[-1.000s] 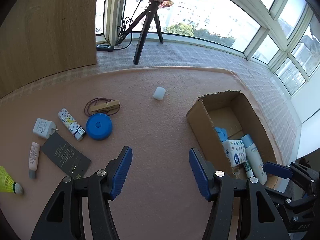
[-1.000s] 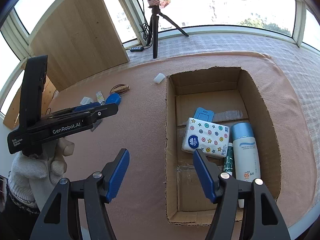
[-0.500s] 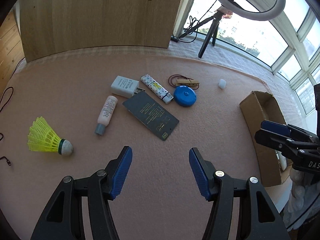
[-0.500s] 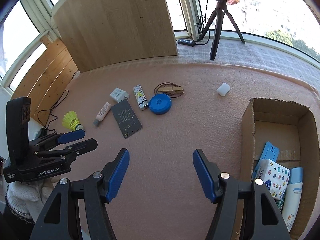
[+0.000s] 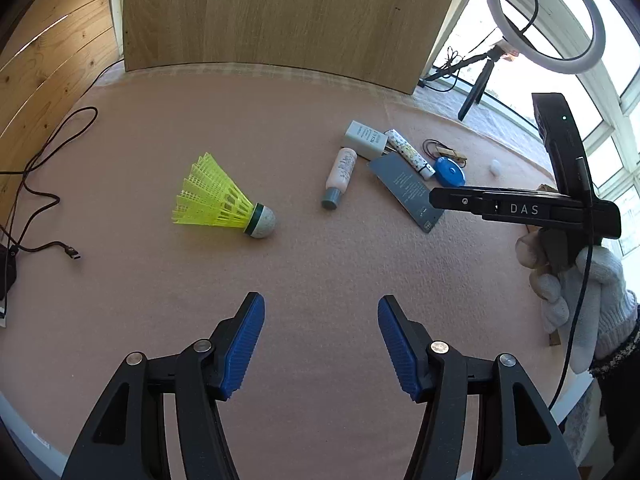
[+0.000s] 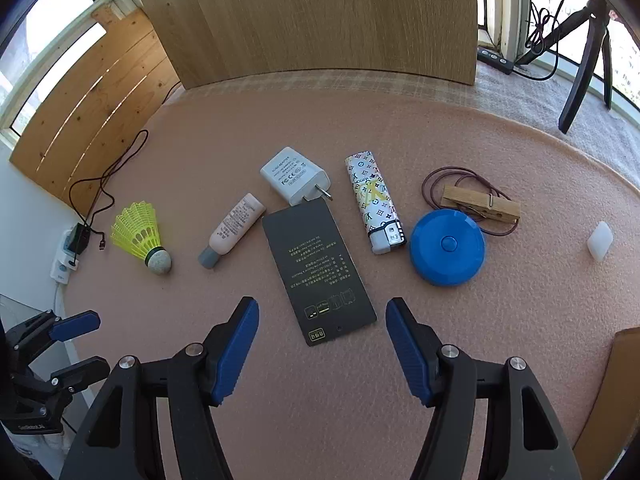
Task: Organize objects
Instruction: 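Move the right tool to the black card and close on it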
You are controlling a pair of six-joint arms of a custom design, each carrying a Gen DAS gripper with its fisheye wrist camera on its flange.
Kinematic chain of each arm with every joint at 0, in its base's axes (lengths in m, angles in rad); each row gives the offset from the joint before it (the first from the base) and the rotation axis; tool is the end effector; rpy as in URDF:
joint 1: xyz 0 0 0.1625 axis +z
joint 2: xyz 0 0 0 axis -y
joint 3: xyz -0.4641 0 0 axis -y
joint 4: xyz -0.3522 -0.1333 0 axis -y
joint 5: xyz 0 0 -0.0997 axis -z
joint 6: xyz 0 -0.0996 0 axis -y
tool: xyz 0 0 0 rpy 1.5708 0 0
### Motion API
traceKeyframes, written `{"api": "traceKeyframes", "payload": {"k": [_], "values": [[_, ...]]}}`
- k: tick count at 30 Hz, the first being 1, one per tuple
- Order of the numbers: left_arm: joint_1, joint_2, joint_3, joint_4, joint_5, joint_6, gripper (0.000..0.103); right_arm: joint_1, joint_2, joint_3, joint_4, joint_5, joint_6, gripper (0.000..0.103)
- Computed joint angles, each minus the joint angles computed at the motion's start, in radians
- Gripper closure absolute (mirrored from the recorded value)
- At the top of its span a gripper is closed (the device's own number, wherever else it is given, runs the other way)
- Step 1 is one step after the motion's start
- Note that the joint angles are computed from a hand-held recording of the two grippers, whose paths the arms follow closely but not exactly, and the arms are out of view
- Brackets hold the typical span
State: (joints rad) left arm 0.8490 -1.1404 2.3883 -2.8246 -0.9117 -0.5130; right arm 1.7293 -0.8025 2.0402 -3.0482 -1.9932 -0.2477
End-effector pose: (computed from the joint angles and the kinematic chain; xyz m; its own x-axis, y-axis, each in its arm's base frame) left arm -0.1221 -0.4328 0.1721 -0.8434 0.0843 -0.5307 0.2833 0.9090 -0.3057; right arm 0.1791 -0.5345 0.0988 -0.8505 -0.2816 0.4443 -0.3732 0.9182 -0.1325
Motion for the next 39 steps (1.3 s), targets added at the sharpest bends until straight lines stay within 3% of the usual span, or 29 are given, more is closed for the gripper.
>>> {"api": "traceKeyframes", "payload": {"k": [15,19,26,30,39], "values": [[0.050,-0.049,0.027,-0.013,-0.015,-0.009,0.040,0.014,0.095,-0.117,0.104,-0.056,-0.018,0.041],[0.053,-0.037,0.024,-0.019,-0.020,-0.016,0.040,0.037,0.116,-0.129,0.116,-0.105,-0.020,0.041],[0.043,-0.037,0.031,-0.031,-0.017,-0.025,0.040,0.095,0.189,-0.147,0.069,-0.273,-0.050,0.044],[0.030,-0.045,0.040,-0.027,-0.007,-0.039,0.040,0.103,0.187,-0.134,0.063,-0.279,-0.038,0.056],[-0.006,-0.041,0.051,-0.029,-0.007,-0.057,0.040,0.112,0.156,-0.018,-0.027,-0.273,-0.003,0.056]]}}
